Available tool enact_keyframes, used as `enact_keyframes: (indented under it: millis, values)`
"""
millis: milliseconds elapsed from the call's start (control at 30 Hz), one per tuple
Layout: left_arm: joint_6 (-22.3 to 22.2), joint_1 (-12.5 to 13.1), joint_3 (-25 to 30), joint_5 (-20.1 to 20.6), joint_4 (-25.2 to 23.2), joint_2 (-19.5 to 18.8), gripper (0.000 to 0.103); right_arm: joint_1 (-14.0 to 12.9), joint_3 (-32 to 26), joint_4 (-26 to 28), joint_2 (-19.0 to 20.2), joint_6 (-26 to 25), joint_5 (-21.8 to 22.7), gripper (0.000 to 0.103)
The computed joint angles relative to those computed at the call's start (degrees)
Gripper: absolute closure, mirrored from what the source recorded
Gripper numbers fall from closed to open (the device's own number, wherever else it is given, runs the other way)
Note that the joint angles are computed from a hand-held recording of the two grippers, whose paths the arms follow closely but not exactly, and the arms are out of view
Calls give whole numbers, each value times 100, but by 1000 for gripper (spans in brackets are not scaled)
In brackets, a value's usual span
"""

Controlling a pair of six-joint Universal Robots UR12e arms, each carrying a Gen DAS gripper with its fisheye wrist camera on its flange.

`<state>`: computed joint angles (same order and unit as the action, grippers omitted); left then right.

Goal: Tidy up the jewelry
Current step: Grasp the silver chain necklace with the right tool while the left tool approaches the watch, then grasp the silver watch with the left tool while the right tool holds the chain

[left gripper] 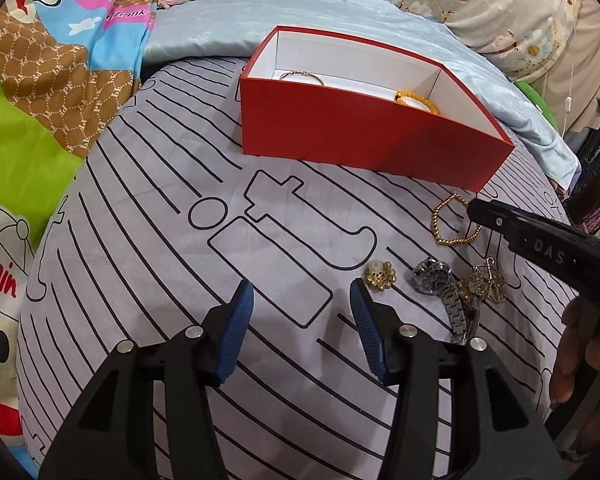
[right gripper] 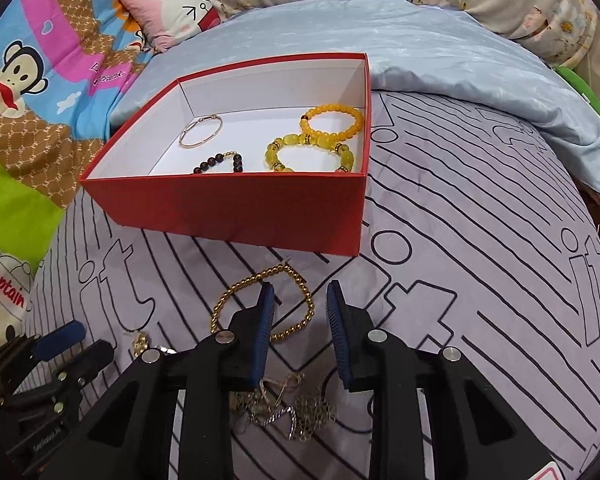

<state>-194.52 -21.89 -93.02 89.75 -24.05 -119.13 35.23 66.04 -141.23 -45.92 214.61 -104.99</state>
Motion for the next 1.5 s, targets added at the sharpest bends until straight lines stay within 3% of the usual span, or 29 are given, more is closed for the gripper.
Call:
enact_keyframes:
  millis: [200,300,833,1133,1433,1500]
  values:
    - [-28,12,-11,-16,-16,1,55,12,-101,108,92,-109,-19,85]
    - [-28,13,-25,-39,8,8,55,-2,-43,99,58,-51,30,100]
    - [88,-169,-38,-519,9,92,55,68,1216,-438,-748,866,-198,100]
    - [-304,-207,285,-826,-168,-121,54,121,1591,-434,-972,1037,-75,100]
    - [-347,-334,638,-356,-330,-365,56,138,1645,-531,-992,1014,2,100]
    - [-306,-350,639,-239,-326,-367,68,139,1652,-556,-994,1005,21,100]
